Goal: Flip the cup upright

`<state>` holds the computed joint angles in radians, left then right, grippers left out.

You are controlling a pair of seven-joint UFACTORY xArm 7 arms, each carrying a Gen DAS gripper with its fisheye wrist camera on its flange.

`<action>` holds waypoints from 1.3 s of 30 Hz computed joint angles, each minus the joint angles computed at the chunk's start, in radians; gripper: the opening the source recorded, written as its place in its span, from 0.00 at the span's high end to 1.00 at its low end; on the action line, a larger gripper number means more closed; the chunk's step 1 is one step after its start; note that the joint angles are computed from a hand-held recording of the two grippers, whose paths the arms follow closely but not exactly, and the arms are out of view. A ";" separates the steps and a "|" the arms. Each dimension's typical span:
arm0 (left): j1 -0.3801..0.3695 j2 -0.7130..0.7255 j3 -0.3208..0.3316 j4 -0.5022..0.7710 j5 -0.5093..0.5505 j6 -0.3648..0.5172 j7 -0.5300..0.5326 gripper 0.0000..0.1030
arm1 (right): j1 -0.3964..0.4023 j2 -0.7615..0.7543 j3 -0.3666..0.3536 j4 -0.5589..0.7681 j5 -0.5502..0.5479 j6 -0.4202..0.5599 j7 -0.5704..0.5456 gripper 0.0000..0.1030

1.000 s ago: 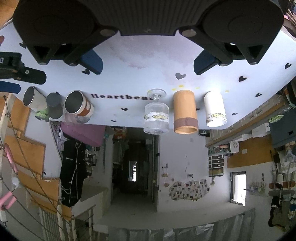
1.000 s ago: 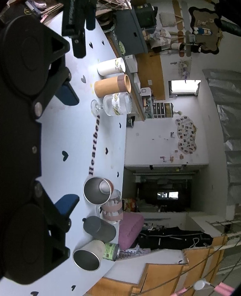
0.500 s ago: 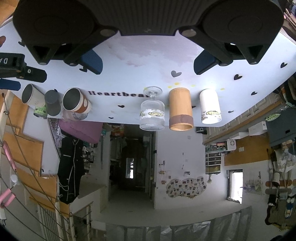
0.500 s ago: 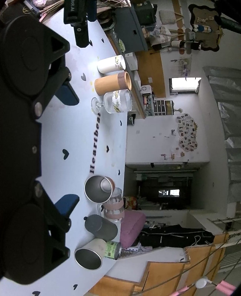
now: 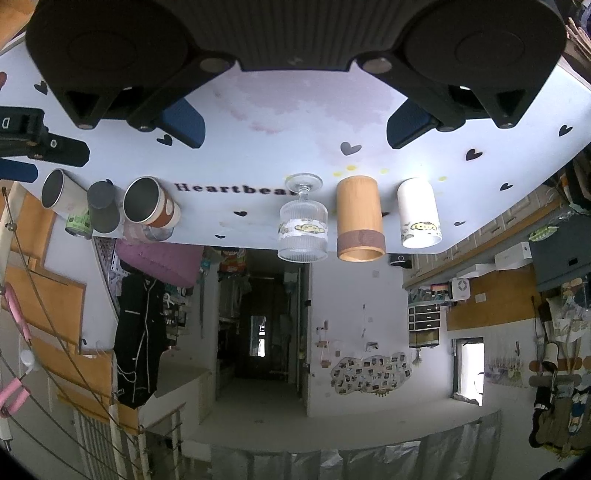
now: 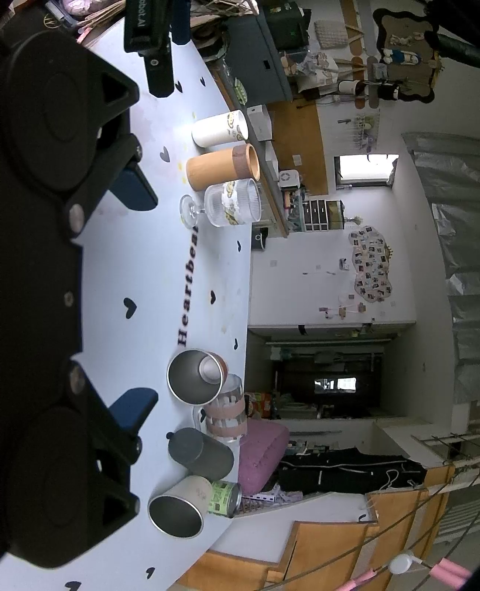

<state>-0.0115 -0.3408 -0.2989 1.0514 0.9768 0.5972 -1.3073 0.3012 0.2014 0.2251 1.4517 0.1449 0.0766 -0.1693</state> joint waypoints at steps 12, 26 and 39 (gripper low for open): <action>-0.004 0.001 0.000 -0.002 0.006 0.006 0.001 0.00 | -0.009 -0.014 0.008 -0.019 0.020 -0.015 -0.007 0.00; -0.006 0.000 0.002 0.000 0.003 0.010 0.005 0.00 | -0.006 -0.013 0.005 -0.019 0.019 -0.015 -0.008 0.00; -0.003 -0.002 0.001 -0.003 0.006 0.008 0.003 0.00 | -0.004 -0.015 0.005 -0.023 0.018 -0.019 -0.006 0.00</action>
